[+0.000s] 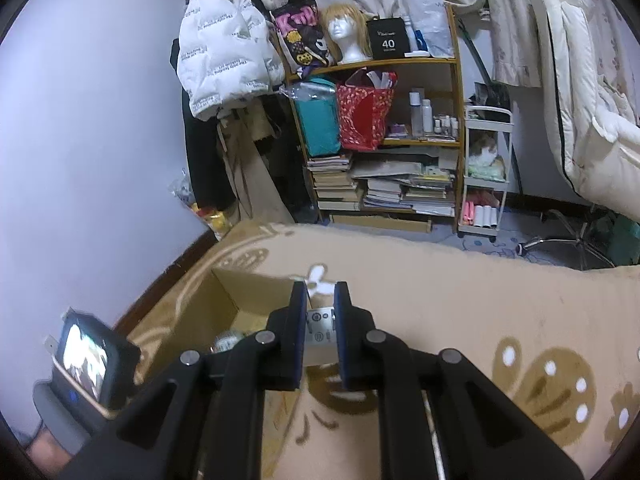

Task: Organize rigid objects
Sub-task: 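Carry the white charger into the box with the right tool and release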

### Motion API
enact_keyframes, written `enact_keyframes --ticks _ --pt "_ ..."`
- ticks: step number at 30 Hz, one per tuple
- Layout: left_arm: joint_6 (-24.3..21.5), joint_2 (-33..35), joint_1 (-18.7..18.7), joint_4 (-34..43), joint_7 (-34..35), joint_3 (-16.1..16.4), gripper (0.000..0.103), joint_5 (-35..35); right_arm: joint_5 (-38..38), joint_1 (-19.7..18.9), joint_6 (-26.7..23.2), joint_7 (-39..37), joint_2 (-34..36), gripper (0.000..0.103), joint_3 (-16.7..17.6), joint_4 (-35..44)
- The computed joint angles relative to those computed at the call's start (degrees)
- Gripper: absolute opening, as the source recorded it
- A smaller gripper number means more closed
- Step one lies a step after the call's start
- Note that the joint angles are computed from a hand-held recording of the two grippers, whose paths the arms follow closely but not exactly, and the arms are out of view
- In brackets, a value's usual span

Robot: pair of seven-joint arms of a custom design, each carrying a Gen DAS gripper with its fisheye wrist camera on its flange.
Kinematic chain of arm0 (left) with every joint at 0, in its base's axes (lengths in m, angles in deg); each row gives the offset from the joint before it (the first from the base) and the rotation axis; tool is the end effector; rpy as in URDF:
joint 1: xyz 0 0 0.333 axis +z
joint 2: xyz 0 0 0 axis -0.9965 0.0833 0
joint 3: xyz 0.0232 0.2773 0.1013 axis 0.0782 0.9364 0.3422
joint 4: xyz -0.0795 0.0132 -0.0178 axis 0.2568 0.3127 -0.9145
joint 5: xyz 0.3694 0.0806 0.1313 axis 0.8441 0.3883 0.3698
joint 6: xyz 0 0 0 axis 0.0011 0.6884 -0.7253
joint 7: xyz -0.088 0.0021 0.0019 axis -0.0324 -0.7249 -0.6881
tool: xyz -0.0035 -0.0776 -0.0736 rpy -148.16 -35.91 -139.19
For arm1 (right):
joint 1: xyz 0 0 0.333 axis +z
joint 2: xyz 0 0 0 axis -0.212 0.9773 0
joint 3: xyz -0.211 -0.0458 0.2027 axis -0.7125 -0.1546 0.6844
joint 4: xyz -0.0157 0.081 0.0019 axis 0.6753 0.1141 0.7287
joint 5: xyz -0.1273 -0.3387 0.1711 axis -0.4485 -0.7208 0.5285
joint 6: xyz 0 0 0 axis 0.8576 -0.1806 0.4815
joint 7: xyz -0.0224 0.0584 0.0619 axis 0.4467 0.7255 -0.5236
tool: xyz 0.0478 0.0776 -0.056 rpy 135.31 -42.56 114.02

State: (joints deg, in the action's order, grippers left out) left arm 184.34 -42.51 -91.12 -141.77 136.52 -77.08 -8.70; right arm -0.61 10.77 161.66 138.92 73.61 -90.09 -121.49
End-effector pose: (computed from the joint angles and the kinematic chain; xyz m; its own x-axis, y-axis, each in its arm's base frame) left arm 0.7137 -0.0679 0.4024 -0.1411 -0.9484 -0.2839 -0.9390 0.2191 -0.2650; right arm 0.6802 0.2910 0.4959 0.0370 -0.9772 -0.2091 -0.6145 0.1428 -0.7759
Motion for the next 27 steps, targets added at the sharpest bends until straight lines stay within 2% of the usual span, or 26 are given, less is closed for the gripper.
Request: enact_keyframes --ticks 3,14,17,22,24,27 --pt "-0.02 -0.07 -0.05 -0.06 -0.07 0.05 0.020 0.08 5.77 -2.70 0.59 -3.97 3.42 0.014 3.92 4.67" --pt "0.10 -0.14 -0.08 -0.22 -0.08 0.09 0.020 0.35 14.82 -1.48 -6.06 -16.02 15.27 0.014 7.12 21.68" --pt "0.14 -0.16 -0.06 -0.25 0.02 0.10 0.020 0.42 16.74 -1.05 -6.33 -16.69 15.02 0.014 7.07 20.32" --pt "0.06 -0.16 0.04 -0.22 -0.02 0.02 0.020 0.07 18.68 -1.52 -3.64 -18.64 12.91 0.015 7.99 14.45" --pt "0.07 -0.08 0.09 -0.18 0.10 -0.04 0.020 -0.08 18.17 -0.48 -4.72 -16.79 13.41 0.015 6.28 14.45" --pt "0.35 -0.23 -0.26 -0.55 -0.09 0.19 0.020 0.78 18.96 -1.03 -4.27 -15.74 13.55 0.015 6.64 13.61"
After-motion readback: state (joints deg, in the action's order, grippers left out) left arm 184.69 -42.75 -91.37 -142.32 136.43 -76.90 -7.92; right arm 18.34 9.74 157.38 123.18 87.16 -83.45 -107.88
